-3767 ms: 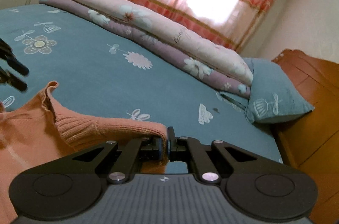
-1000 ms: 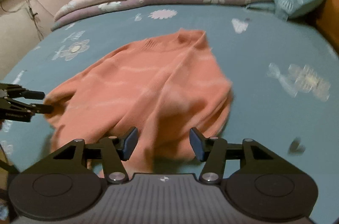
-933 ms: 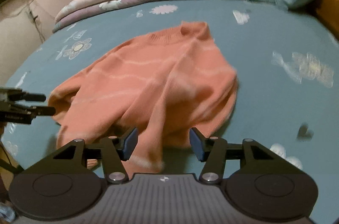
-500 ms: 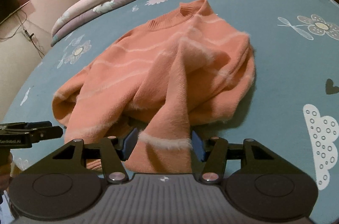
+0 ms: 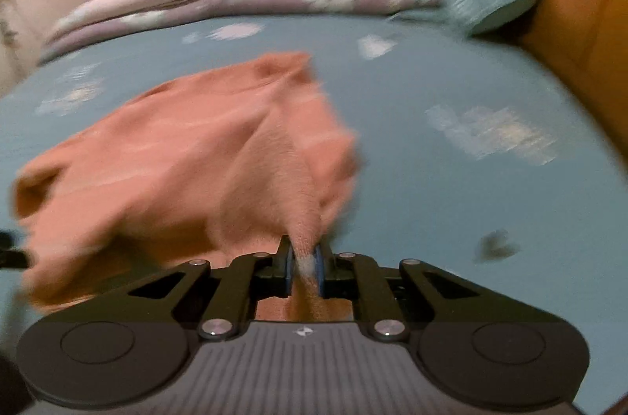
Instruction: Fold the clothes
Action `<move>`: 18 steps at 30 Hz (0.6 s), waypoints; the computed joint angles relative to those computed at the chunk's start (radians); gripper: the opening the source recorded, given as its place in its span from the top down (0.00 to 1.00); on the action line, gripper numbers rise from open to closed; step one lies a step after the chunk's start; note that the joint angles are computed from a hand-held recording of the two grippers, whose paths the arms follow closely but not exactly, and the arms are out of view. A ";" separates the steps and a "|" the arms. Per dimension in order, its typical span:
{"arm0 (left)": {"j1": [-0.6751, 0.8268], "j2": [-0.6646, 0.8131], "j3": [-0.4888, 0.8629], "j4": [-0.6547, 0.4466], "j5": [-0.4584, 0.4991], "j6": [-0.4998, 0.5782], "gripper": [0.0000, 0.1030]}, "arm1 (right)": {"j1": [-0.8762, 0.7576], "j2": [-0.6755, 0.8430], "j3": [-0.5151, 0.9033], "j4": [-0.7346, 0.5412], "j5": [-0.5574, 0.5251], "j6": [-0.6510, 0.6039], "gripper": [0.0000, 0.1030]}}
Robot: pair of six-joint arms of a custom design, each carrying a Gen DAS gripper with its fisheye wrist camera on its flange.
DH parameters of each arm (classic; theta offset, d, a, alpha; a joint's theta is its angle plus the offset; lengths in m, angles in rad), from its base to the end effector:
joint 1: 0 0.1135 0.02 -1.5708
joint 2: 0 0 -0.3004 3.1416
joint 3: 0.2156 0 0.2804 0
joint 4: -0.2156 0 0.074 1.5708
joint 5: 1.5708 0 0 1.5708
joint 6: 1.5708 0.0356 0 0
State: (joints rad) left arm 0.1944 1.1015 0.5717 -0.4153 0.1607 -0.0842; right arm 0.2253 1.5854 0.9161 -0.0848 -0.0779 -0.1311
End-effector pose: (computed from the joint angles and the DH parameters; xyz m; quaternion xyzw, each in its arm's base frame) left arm 0.2118 0.0359 0.2063 -0.1072 0.9426 -0.0594 0.3105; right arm 0.3466 0.0823 0.2160 -0.1778 0.8998 0.0544 0.3947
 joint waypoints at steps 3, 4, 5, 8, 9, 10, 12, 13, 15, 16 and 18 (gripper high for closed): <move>-0.002 0.003 -0.006 0.002 -0.005 0.002 0.28 | -0.052 0.049 0.074 0.021 0.122 -0.046 0.87; -0.003 0.003 -0.008 0.001 -0.006 0.002 0.28 | -0.069 0.075 0.104 0.027 0.158 -0.052 0.88; -0.002 0.003 -0.009 0.001 -0.008 0.001 0.28 | -0.085 0.102 0.135 0.033 0.194 -0.059 0.88; -0.003 0.002 -0.009 -0.009 -0.022 0.001 0.28 | -0.119 0.196 0.230 0.036 0.273 -0.050 0.88; -0.006 -0.001 -0.008 -0.013 -0.030 -0.002 0.28 | -0.127 0.229 0.262 0.027 0.286 -0.042 0.88; -0.007 -0.003 -0.007 -0.016 -0.035 -0.004 0.28 | -0.134 0.263 0.294 0.015 0.296 -0.034 0.87; -0.009 -0.012 -0.007 -0.023 -0.042 -0.006 0.28 | -0.146 0.329 0.355 -0.011 0.304 -0.012 0.87; -0.011 -0.018 -0.008 -0.027 -0.047 -0.008 0.28 | -0.150 0.355 0.374 -0.017 0.305 -0.003 0.87; -0.011 -0.028 -0.011 -0.032 -0.057 -0.010 0.28 | -0.152 0.402 0.401 -0.015 0.304 -0.004 0.87; -0.008 -0.032 -0.013 -0.034 -0.060 -0.011 0.28 | -0.151 0.423 0.415 -0.018 0.308 -0.007 0.87; -0.003 -0.036 -0.014 -0.042 -0.062 -0.008 0.28 | -0.146 0.460 0.442 -0.023 0.322 -0.020 0.87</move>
State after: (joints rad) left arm 0.1918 1.0650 0.5575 -0.4572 0.0983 -0.0922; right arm 0.0791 2.0451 1.3583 -0.1074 0.2440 -0.1510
